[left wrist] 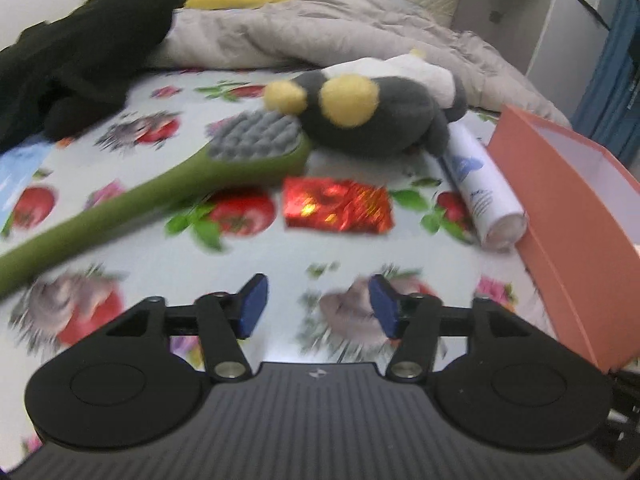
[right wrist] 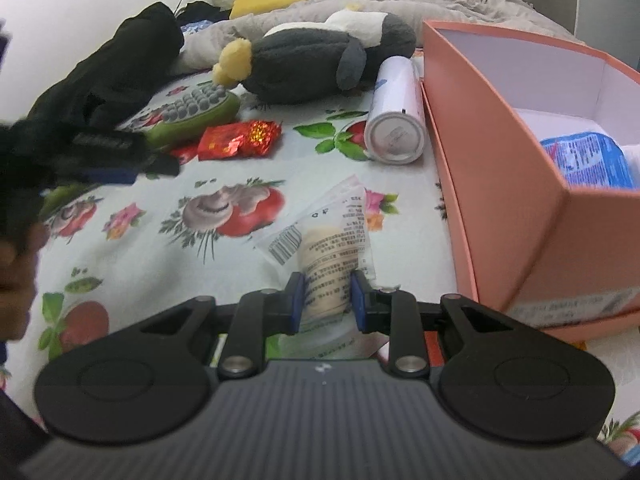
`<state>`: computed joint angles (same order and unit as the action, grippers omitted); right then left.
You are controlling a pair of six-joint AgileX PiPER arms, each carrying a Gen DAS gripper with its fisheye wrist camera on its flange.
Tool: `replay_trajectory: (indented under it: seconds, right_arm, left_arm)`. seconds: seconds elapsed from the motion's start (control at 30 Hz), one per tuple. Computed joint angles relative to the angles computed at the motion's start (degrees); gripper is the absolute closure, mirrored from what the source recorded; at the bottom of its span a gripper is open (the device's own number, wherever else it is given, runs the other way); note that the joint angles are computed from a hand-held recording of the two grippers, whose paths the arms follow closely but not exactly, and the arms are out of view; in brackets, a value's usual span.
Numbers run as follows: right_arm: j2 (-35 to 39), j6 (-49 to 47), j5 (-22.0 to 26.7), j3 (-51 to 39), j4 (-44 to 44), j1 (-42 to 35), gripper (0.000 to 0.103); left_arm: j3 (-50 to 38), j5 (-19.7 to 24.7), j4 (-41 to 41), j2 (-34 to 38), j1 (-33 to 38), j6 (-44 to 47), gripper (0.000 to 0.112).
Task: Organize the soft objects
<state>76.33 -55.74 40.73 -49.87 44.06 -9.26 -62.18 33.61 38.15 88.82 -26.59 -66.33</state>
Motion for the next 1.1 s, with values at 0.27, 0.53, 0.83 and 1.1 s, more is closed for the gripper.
replay_trajectory:
  seconds: [0.27,0.53,0.83,1.1]
  right_arm:
    - [3.37,0.25,-1.78,-2.62,1.2,2.08,0.074]
    - [6.09,-1.58,-1.55,-4.24,2.9,1.84,0.074]
    - [6.74,-2.2,-2.83,-3.72,2.63,2.64,0.074]
    - [6.77,-0.32,-2.69,-4.11,1.24,2.77,0.074]
  left_arm:
    - [-17.86,-0.86,-3.25,15.99,1.8,9.52,0.037]
    - [-30.08,3.11,-7.02,27.51,4.17,18.8,0.033]
    - [-30.0,1.34,-6.88,29.31,5.08,20.14,0.054]
    - [-27.53,1.07,-5.86,27.21,3.46,18.46,0.076]
